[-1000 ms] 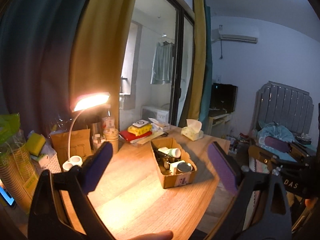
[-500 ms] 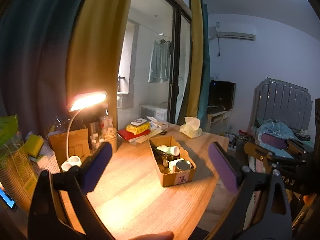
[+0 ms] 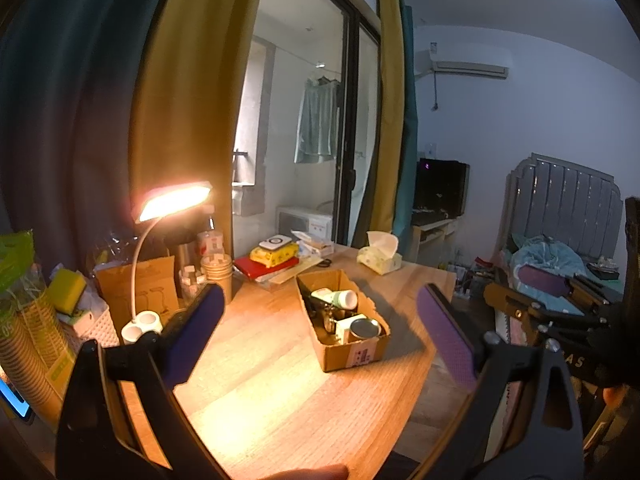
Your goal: Organize rigid objects
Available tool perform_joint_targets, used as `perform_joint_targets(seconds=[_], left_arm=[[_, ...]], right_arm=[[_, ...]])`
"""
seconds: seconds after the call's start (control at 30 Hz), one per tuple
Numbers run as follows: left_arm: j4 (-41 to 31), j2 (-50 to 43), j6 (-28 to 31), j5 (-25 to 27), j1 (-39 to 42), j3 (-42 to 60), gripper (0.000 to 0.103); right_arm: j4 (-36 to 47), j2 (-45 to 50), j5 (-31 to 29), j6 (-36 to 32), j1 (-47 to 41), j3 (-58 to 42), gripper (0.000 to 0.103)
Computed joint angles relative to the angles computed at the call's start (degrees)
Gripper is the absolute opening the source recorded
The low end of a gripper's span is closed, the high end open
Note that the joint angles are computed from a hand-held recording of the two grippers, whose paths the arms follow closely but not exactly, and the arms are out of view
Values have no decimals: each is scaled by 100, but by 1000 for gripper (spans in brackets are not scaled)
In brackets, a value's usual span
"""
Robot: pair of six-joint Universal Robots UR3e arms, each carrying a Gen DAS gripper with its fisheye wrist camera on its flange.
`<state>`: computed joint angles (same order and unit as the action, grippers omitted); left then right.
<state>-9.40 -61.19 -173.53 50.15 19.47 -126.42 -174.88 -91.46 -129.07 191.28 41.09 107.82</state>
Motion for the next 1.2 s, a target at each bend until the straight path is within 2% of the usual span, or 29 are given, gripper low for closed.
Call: perform_joint_targets(seconds=[1.2], left_arm=[[-70,114,84,-53,46,-22,98]], right_arm=[[-67,-111,107,29,-119,223,68]])
